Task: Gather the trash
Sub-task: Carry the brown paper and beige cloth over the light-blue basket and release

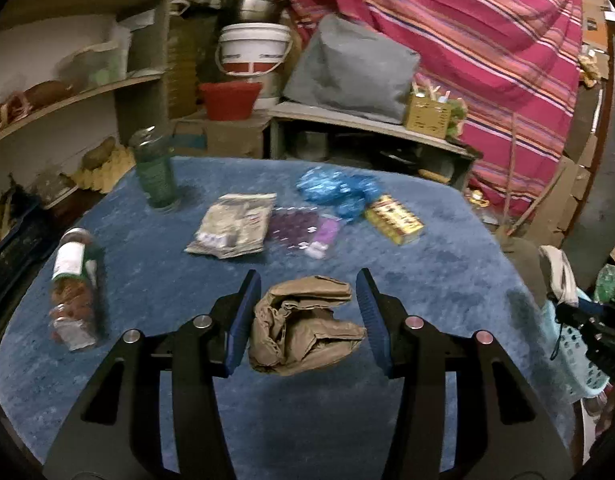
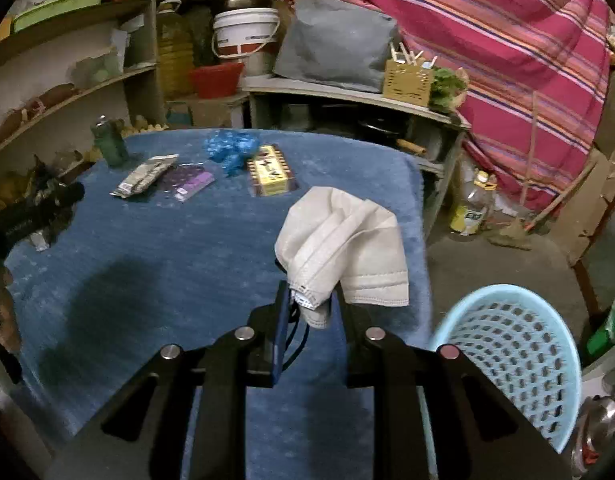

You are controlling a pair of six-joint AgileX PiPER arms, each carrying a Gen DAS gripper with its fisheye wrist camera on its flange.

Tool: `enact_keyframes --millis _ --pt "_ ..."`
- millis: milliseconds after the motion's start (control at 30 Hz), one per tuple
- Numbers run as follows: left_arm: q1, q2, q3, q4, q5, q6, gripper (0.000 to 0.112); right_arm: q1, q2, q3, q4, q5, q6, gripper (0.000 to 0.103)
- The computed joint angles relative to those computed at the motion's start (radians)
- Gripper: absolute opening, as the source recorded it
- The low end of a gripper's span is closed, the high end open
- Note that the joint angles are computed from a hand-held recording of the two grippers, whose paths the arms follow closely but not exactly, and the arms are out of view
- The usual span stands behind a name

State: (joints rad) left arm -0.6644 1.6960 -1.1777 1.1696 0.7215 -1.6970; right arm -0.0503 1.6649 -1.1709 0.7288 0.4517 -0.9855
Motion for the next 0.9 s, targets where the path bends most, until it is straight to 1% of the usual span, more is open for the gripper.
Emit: enact_keyframes --millis 200,367,533,700,767,833,900 --pt "-0.047 0.073 -0.147 -0.039 0.002 0.091 0.048 -0.117 -0.016 -0.005 0.003 0.023 -0.039 0.021" --pt "-0.105 0.162 -0.303 -0.064 0.036 0.195 0.049 -0.223 -0.011 -0.004 0.024 0.038 -0.096 0.021" --pt "-0.161 0.262 -0.472 -0.105 0.055 0.296 0.049 -0.332 0.014 -0.021 0.064 0.061 -0.155 0.021" --pt "-0.206 0.392 -0.683 -0.181 0.059 0.432 0.049 -0.410 0.037 -0.039 0.095 0.085 -0.195 0.021" --pt "-0.218 0.459 -0.791 -0.239 0.049 0.508 0.049 -0.433 0.046 -0.047 0.096 0.087 -0.194 0.021" --pt "-0.220 0.532 -0.912 -0.334 0.041 0.609 0.049 -0.461 0.049 -0.053 0.107 0.098 -0.195 0.021" --pt "-0.225 0.622 -1.067 -0.427 0.060 0.717 0.050 -0.478 0.056 -0.064 0.110 0.104 -0.185 0.021"
